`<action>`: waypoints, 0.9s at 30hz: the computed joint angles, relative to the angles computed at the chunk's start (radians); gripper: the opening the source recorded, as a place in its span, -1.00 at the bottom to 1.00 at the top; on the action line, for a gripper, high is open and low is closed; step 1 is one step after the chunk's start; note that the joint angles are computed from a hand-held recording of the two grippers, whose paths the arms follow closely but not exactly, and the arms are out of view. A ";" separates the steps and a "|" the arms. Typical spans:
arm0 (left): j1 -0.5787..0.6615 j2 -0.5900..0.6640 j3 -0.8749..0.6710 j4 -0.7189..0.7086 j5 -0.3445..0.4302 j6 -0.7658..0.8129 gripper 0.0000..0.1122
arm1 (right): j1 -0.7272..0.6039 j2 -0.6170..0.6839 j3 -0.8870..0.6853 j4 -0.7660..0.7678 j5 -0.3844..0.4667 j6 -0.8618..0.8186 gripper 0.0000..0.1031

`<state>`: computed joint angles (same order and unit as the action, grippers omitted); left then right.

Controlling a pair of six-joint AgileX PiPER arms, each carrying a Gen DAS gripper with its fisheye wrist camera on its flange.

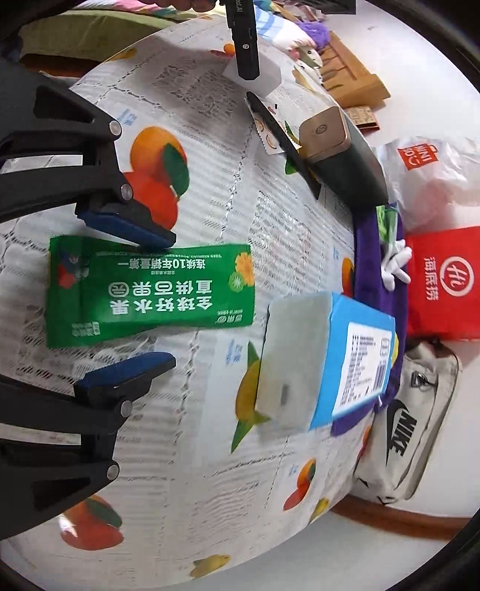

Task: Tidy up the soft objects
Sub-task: 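Carry the green packet with right gripper while left carries the white block to the purple towel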

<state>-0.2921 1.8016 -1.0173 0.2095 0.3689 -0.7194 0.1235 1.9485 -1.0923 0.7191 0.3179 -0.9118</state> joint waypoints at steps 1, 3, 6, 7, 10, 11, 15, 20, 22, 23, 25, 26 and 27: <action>-0.007 0.003 -0.007 0.012 0.008 -0.016 0.47 | 0.000 -0.002 0.010 0.038 -0.012 -0.032 0.19; -0.018 0.007 -0.018 0.028 0.022 -0.039 0.46 | 0.009 -0.001 0.023 0.112 -0.042 -0.085 0.20; -0.037 -0.007 -0.035 0.057 0.059 -0.073 0.45 | 0.032 0.003 0.032 0.232 -0.078 -0.212 -0.22; -0.045 -0.024 -0.035 0.085 0.067 -0.096 0.45 | 0.029 0.003 0.028 0.242 -0.068 -0.226 -0.29; -0.057 -0.049 -0.050 0.131 0.087 -0.132 0.45 | -0.002 0.011 -0.005 0.220 0.014 -0.201 -0.44; -0.060 -0.056 -0.057 0.141 0.095 -0.140 0.45 | -0.015 0.012 -0.013 0.230 0.042 -0.201 -0.44; -0.064 -0.069 -0.094 0.146 0.121 -0.131 0.45 | -0.045 -0.002 -0.030 0.240 0.106 -0.184 -0.44; -0.063 -0.070 -0.139 0.138 0.135 -0.112 0.45 | -0.069 -0.052 -0.033 0.248 0.160 -0.200 -0.44; -0.061 -0.064 -0.160 0.140 0.137 -0.102 0.45 | -0.082 -0.075 -0.047 0.251 0.190 -0.196 -0.44; -0.060 -0.058 -0.174 0.139 0.144 -0.096 0.45 | -0.085 -0.083 -0.053 0.252 0.194 -0.196 -0.44; -0.051 -0.047 -0.202 0.120 0.151 -0.073 0.45 | -0.090 -0.094 -0.079 0.237 0.203 -0.180 -0.44; -0.049 -0.044 -0.213 0.114 0.155 -0.065 0.45 | -0.092 -0.096 -0.098 0.228 0.209 -0.166 -0.44; -0.048 -0.042 -0.224 0.112 0.160 -0.059 0.45 | -0.095 -0.093 -0.114 0.220 0.215 -0.154 -0.44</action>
<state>-0.3402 1.7601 -1.2416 0.3213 0.5290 -0.7787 0.0286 1.8551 -1.2059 0.9386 0.5334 -1.0659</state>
